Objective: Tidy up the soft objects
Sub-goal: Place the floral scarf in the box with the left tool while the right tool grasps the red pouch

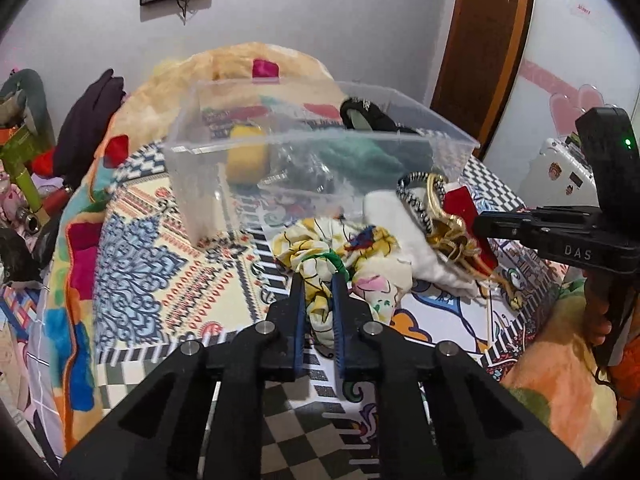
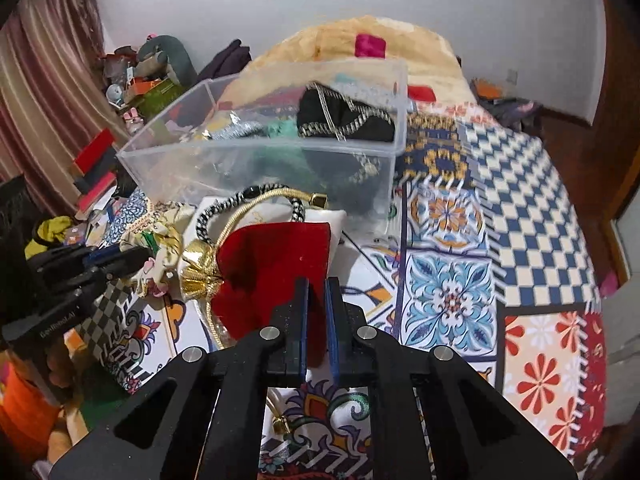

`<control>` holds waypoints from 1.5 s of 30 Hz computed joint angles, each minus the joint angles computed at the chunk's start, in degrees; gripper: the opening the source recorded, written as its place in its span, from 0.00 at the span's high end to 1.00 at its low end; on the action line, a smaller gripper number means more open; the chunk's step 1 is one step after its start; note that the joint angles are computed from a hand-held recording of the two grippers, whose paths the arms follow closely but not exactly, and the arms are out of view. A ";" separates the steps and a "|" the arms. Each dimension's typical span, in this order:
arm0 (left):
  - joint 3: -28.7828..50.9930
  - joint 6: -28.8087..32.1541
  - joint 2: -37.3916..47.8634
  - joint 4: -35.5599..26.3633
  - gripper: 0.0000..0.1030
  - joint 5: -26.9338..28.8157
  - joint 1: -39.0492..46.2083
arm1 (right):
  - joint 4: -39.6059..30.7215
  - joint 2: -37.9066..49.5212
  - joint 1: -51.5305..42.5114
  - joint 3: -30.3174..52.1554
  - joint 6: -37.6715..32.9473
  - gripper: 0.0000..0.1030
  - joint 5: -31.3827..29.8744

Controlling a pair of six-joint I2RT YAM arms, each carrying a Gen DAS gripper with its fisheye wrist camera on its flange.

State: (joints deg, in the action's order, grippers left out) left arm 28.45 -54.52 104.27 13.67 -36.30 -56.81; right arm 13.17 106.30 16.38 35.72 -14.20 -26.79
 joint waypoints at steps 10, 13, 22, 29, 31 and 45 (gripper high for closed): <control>0.15 -2.80 -9.82 -11.95 0.89 -9.23 -4.96 | -5.74 2.05 -1.32 3.94 -1.16 0.68 -1.10; 1.17 -2.02 -10.98 -14.04 0.89 -10.75 -5.40 | -6.51 3.93 -1.43 5.44 -1.38 0.65 -1.15; 1.88 0.26 -13.32 -14.84 0.89 -13.79 -4.49 | -1.85 0.62 0.08 1.47 -2.64 0.93 -1.04; 2.06 4.35 -18.49 -15.97 0.89 -16.80 -2.17 | 1.00 -9.56 -2.38 -3.57 -1.59 0.95 -3.87; 2.10 6.54 -19.96 -15.18 0.89 -17.20 -0.88 | 0.97 -12.85 -2.75 -4.11 -0.71 0.95 -4.49; 1.92 18.60 -20.02 -4.24 0.89 -12.09 10.07 | 4.82 -17.83 1.48 1.34 6.12 0.95 -1.97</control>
State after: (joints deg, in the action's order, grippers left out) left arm 30.37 -35.92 84.24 9.42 -48.40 -46.73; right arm 17.99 88.48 17.86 37.06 -8.08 -28.76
